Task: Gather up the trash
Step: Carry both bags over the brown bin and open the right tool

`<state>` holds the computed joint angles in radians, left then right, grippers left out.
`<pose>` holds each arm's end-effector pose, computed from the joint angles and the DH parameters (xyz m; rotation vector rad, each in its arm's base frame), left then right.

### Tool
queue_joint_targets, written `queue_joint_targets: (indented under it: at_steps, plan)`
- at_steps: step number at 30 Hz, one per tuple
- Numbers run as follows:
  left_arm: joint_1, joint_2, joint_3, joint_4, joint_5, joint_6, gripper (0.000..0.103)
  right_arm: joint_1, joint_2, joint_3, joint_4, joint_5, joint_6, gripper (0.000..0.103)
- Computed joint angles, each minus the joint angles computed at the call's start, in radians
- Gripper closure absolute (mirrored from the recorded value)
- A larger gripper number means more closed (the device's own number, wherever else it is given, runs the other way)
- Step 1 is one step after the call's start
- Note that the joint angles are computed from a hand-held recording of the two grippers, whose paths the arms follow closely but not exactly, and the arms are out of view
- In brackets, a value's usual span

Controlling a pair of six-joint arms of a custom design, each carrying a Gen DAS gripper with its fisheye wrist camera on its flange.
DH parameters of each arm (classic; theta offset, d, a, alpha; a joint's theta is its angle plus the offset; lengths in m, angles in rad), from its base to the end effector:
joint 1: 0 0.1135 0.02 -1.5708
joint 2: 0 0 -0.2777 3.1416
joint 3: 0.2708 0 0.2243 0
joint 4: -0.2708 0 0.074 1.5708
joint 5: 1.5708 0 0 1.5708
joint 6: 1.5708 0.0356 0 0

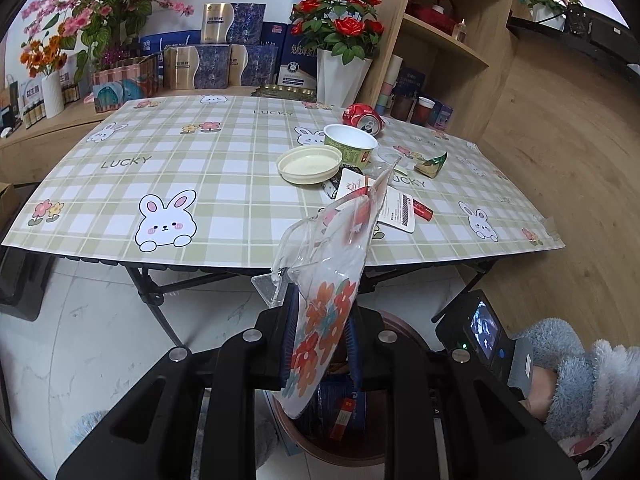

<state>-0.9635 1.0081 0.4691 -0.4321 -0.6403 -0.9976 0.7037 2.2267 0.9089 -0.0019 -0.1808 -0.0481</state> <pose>0.1008 -0.1078 0.2043 -0.2735 2.2835 -0.1655 0.2464 0.2175 0.0337 -1.1103 2.7217 0.3717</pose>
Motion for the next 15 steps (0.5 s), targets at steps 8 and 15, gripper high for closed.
queue_joint_targets:
  at_steps: [8,15]
  plan:
    - [0.012,0.014,-0.018,0.031,0.023,0.011,0.082,-0.020,-0.063,-0.034,0.031,-0.001,0.003,0.023]
    - [0.022,0.074,-0.031,0.094,0.065,0.048,0.083,-0.037,-0.284,-0.122,0.057,0.005,-0.042,0.008]
